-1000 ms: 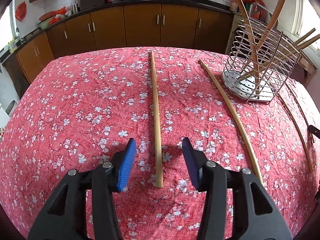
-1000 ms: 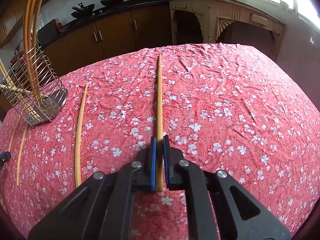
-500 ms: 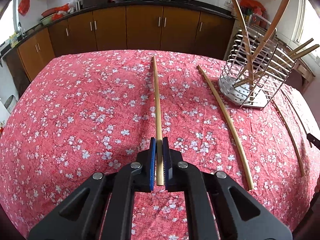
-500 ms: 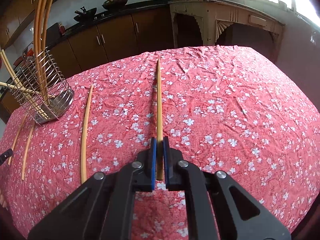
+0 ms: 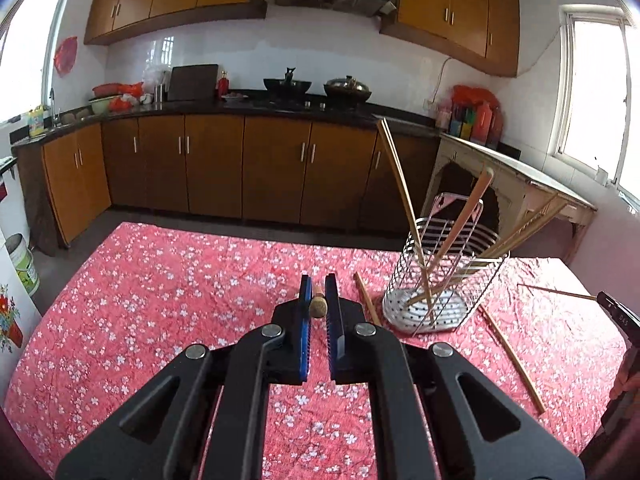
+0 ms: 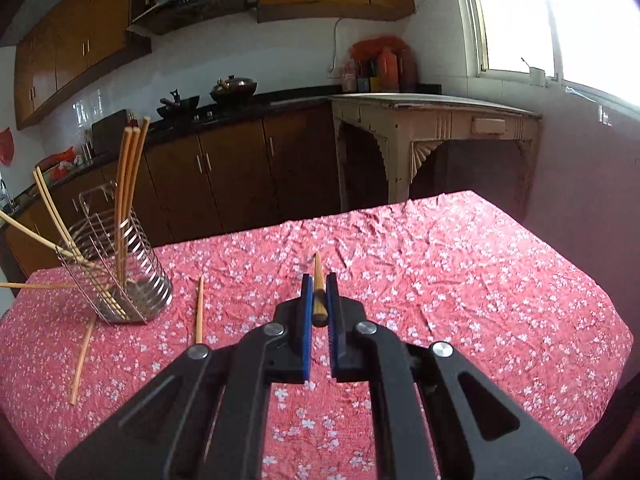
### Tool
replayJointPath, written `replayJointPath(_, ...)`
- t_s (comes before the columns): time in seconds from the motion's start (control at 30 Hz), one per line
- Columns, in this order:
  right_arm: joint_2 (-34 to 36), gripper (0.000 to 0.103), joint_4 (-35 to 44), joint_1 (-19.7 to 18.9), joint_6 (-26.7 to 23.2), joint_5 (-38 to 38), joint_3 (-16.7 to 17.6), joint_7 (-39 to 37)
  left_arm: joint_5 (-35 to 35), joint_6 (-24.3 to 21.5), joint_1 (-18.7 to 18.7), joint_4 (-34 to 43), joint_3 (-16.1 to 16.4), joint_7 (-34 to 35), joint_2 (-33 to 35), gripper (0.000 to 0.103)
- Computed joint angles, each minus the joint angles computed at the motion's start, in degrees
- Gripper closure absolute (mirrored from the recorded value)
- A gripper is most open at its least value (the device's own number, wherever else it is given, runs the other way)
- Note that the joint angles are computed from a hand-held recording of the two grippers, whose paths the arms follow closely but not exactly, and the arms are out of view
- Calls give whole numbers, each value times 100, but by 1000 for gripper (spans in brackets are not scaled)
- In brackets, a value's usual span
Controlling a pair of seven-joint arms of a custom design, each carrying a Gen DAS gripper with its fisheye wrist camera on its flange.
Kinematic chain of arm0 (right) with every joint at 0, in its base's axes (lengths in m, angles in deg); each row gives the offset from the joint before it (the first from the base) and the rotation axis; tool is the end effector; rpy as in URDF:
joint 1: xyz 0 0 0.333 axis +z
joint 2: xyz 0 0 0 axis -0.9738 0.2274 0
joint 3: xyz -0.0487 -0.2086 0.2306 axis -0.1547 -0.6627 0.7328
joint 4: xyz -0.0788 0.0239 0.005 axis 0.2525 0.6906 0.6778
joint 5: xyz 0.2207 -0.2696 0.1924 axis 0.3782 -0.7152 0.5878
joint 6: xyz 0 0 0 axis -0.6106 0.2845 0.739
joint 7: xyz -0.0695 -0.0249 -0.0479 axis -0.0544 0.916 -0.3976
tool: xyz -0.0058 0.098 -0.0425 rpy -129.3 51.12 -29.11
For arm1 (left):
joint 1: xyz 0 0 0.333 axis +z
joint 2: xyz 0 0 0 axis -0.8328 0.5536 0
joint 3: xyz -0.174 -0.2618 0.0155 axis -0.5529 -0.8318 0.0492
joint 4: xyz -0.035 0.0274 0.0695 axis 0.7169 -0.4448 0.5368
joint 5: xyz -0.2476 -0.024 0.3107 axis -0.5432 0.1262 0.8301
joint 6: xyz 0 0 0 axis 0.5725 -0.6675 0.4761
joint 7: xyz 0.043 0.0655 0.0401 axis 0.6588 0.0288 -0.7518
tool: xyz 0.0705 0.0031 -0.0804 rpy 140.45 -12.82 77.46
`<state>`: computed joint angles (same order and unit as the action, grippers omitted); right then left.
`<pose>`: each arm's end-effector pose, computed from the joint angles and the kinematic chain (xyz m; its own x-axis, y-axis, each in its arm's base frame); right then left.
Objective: Organize utensils
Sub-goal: 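Lift the chopstick toward the holder with the right tool while the left tool lifts its own, then lower the chopstick into the wire holder with the right tool while the left tool inserts its own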
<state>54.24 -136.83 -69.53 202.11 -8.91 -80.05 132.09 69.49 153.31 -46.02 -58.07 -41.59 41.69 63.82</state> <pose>0.6519 0.0728 0.5298 0.1994 -0.9745 -0.1032 -0.4737 -0.0036 -0.8807 0.4768 -0.0452 0.5729 0.3674 -0.9204 0.1335 -0.4039 -0.2872 -0.8685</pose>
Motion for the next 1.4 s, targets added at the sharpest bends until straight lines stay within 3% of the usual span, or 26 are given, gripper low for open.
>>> replayJointPath(0.07, -8, 95, 152, -201, 96, 545, 286, -499, 114, 69, 115, 158, -40, -157, 97, 97)
replayJointPath(0.23, 79, 95, 630, -329, 155, 1510, 549, -1446, 462, 36, 271, 484, -147, -602, 248, 96)
replayJointPath(0.6, 188, 95, 1154, -175, 192, 2283, 499, -2125, 579, 2, 183, 608, 12, -767, 188, 97)
replayJointPath(1.0, -609, 95, 759, 40, -697, 2675, 135, -2419, 40, 61, -85, 555, 33, -119, -120, 97)
replayJointPath(1.23, -1156, 95, 495, 329, -1443, 2779, -141, -2474, -685, 189, -498, 602, 93, 491, -163, 97)
replayJointPath(1.4, -1320, 95, 545, 489, -1833, 2830, -258, -2449, -833, 215, -517, 888, -128, 586, -56, 97)
